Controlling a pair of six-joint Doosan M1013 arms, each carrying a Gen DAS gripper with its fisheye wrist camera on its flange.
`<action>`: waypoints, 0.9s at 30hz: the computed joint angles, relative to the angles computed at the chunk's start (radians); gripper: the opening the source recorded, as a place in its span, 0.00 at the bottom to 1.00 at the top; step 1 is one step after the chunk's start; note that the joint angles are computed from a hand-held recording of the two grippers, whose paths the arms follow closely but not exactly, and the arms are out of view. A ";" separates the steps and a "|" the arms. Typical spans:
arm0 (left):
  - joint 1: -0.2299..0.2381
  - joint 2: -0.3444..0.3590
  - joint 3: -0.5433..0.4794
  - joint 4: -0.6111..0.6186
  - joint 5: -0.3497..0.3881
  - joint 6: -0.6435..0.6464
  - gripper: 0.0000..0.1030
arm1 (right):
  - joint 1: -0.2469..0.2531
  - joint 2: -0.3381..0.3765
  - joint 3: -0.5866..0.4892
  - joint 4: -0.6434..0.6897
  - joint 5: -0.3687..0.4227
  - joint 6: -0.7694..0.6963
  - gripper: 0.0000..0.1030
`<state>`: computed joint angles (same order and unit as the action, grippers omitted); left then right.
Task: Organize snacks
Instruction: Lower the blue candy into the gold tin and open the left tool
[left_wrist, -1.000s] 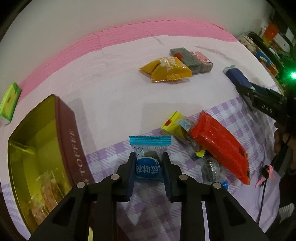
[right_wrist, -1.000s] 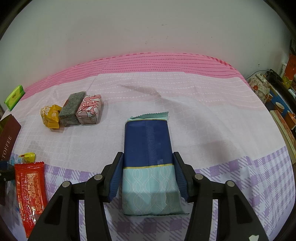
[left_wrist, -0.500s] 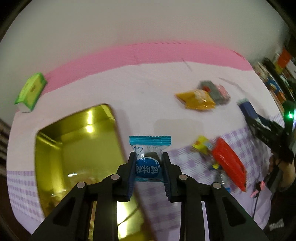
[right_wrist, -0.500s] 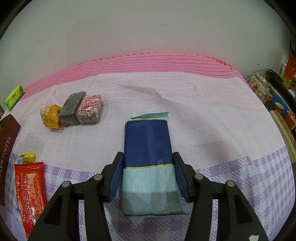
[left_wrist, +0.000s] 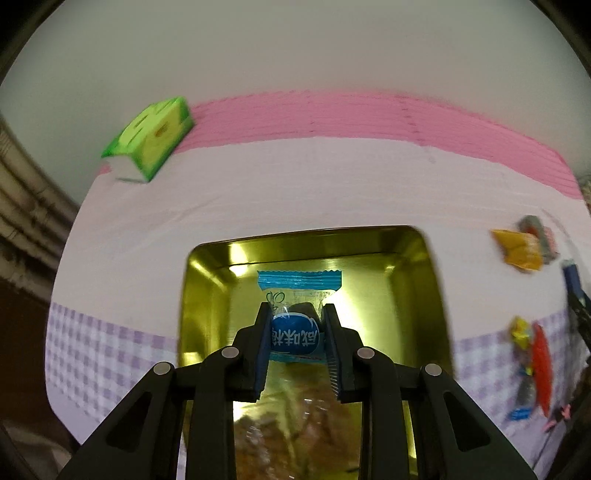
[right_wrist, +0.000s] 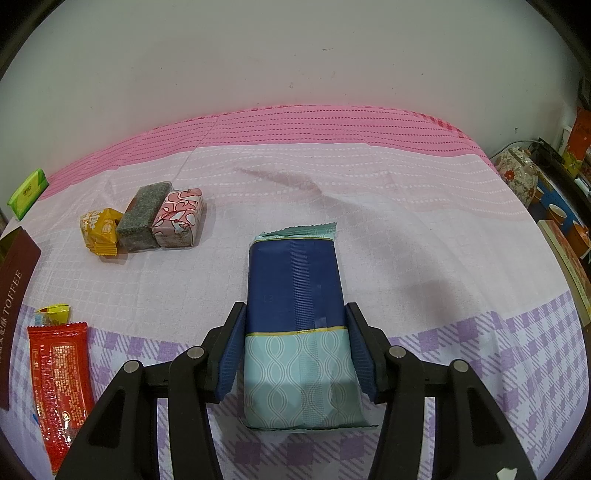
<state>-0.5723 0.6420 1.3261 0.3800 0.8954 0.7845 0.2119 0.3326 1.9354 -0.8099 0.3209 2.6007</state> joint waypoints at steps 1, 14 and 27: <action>0.005 0.001 0.001 -0.001 0.006 -0.001 0.26 | 0.000 0.000 0.000 0.000 0.000 0.000 0.49; 0.027 0.034 -0.006 -0.005 0.051 -0.003 0.27 | -0.013 0.003 -0.027 0.170 0.029 -0.193 0.49; 0.036 0.052 -0.018 -0.025 0.072 0.033 0.27 | -0.040 0.035 -0.105 0.413 0.128 -0.451 0.55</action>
